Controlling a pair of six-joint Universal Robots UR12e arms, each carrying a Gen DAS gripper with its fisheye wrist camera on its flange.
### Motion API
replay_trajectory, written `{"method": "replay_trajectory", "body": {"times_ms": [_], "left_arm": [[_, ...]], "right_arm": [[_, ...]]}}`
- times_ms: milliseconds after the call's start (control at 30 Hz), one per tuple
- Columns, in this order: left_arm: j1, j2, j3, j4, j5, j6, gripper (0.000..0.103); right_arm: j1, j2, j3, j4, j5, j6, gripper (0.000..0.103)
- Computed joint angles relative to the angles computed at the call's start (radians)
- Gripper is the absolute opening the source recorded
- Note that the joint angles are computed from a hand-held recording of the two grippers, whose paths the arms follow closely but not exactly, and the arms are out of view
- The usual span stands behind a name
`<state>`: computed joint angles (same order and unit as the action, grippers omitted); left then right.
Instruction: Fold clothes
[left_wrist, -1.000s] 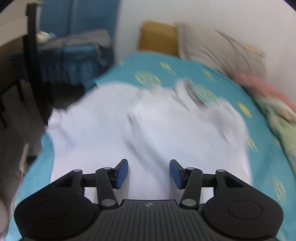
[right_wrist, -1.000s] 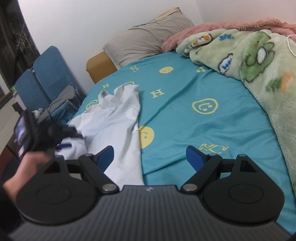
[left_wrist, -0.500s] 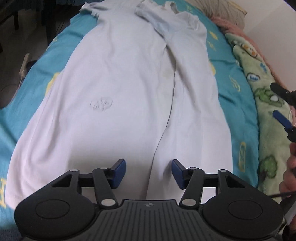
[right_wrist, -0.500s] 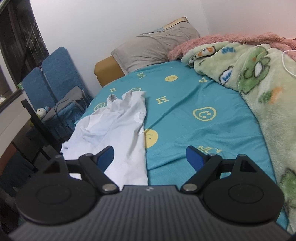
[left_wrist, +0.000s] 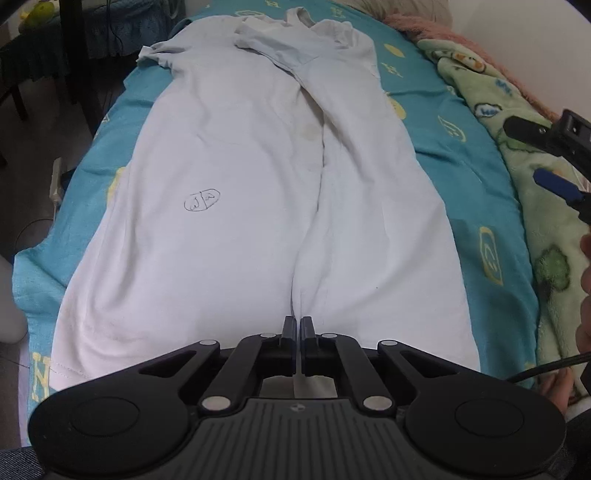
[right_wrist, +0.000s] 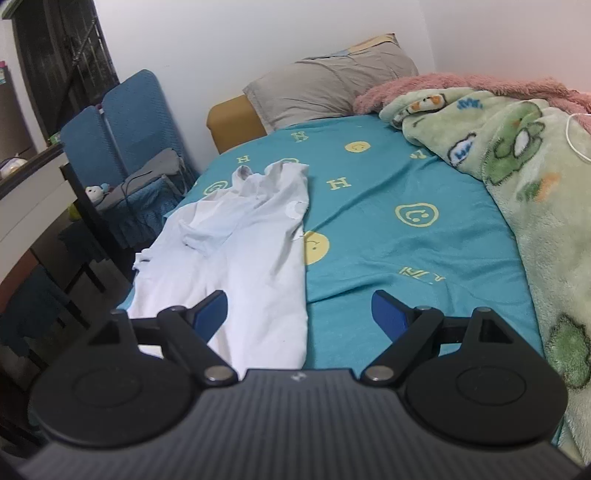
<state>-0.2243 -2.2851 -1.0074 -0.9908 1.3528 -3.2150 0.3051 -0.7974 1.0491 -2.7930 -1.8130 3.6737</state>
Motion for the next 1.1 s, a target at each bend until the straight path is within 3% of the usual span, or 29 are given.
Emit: {"method": "replay_trajectory", "body": {"times_ms": [33,167,300,333,533,667,767,967,1100], "left_arm": [[0.001,-0.001,-0.001,0.013,-0.006,-0.008,0.008],[-0.005,-0.011,0.004,0.089,0.013,-0.031,0.051],[-0.017,-0.018,0.014,0.183,0.066,0.008,0.072],[-0.023,-0.024,0.02,0.217,0.094,0.021,0.082],[-0.051,-0.054,0.061,0.4,0.186,0.077,0.103],[-0.065,-0.104,0.152,0.398,0.228,0.09,0.103],[-0.06,-0.126,0.18,0.417,0.196,0.028,0.103],[-0.045,-0.136,0.153,0.445,0.168,-0.007,0.103],[-0.039,-0.134,0.142,0.441,0.164,-0.022,0.103]], "right_arm": [[0.0,0.001,-0.002,0.002,0.0,-0.001,0.086],[0.002,0.004,-0.009,0.007,0.0,-0.008,0.086],[0.004,0.006,-0.011,-0.01,-0.002,-0.015,0.086],[0.004,0.006,-0.012,-0.015,-0.004,-0.016,0.086],[0.008,0.005,-0.008,-0.056,-0.028,-0.03,0.086],[0.008,0.002,0.001,-0.092,-0.046,-0.026,0.086],[0.009,0.002,0.003,-0.1,-0.061,-0.024,0.086],[0.013,0.004,0.008,-0.121,-0.085,-0.027,0.086],[0.008,0.006,0.01,-0.142,-0.058,-0.034,0.086]]}}
